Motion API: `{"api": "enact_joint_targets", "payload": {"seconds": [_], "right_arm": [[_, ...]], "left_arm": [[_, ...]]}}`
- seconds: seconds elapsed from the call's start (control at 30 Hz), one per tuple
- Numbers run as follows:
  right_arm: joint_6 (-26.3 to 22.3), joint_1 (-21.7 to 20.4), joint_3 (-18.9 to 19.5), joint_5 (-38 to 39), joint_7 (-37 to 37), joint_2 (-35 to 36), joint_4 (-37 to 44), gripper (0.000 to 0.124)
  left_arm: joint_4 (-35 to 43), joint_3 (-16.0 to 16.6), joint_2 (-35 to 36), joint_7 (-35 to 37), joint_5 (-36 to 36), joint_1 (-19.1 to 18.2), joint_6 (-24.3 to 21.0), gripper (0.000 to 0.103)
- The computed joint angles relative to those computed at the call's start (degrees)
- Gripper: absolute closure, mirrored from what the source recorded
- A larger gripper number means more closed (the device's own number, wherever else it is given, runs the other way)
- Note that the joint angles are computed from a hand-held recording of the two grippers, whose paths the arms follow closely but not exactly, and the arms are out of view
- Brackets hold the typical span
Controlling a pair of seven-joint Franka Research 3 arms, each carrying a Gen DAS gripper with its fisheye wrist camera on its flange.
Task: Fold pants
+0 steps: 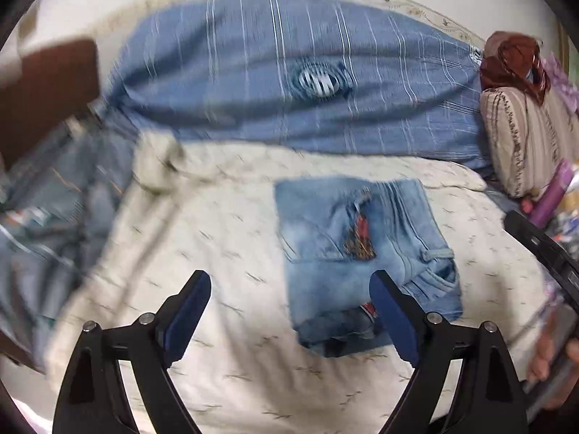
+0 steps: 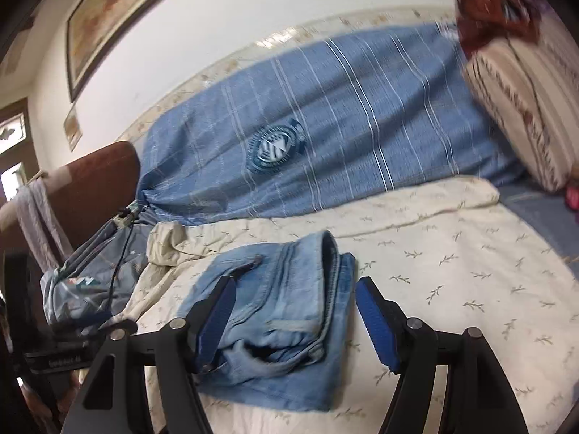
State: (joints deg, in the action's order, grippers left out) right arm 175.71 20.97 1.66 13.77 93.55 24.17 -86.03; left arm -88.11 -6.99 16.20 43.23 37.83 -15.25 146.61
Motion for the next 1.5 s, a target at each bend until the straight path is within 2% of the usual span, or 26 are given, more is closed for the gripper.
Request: {"api": "enact_joint_targets", "payload": {"seconds": [0.1,0.27,0.3,0.43,0.5,0.53,0.6,0.77,0.97,1.0,1.1,1.23,1.5], "right_arm": [[3.4,2.8,-2.1,-1.7,0.9,-4.5,-5.8,0.052],[4.9,11.9,-11.5,-10.1,6.6,-9.2,-11.1,0.051],[4.6,12.8,-12.4,-11.8,7.6,-9.9,-11.7,0.051],[5.8,16.0,-15.7,-18.3,13.9,-12.4,-14.3,0.049],[6.3,18.8,-19.1,-22.8,18.2,-13.2,-15.2,0.048],[6.3,21.5,-22.3,-26.2,21.5,-13.5,-15.5,0.048],[6.1,23.6,-24.7,-30.4,25.4,-13.8,-15.7,0.047],[5.8,22.4,-23.2,-35.4,29.9,-14.7,-15.8,0.046],[6.2,26.2,-28.7,-48.9,43.5,-14.3,-15.2,0.045],[5.9,25.8,-28.4,-49.8,44.5,-14.1,-15.1,0.045],[4.2,21.0,-22.8,-47.2,42.2,-13.7,-15.0,0.045],[3.9,16.1,-17.7,-46.3,41.4,-13.5,-14.9,0.045],[3.9,12.3,-14.1,-46.9,42.5,-13.4,-14.6,0.045]], "left_arm": [[0.4,1.1,-1.5,-3.9,5.9,-1.9,-2.2,0.006],[-0.9,0.6,-4.2,-9.2,10.0,-2.1,-3.1,0.005],[-1.4,0.6,-5.0,-10.8,11.8,-2.4,-3.8,0.005],[-2.3,-0.4,-6.4,-13.9,15.9,-2.3,-5.6,0.004],[-3.5,-0.9,-7.5,-15.2,17.8,-2.2,-5.7,0.004],[-4.0,-1.2,-8.1,-15.6,18.4,-2.1,-5.9,0.004],[-4.7,-1.8,-8.8,-16.2,19.7,-2.0,-6.5,0.003],[-5.8,-2.9,-10.0,-17.4,22.8,-1.9,-7.8,0.003],[-6.4,-3.6,-10.2,-18.1,22.3,-1.3,-7.3,0.003],[-6.3,-3.6,-10.0,-18.0,22.2,-1.3,-7.5,0.003],[-6.2,-3.6,-9.7,-18.3,22.3,-1.5,-8.1,0.003],[-5.7,-3.4,-9.1,-18.2,22.1,-1.6,-8.7,0.003],[-5.1,-3.2,-8.4,-18.0,21.9,-2.0,-9.3,0.003]]}}
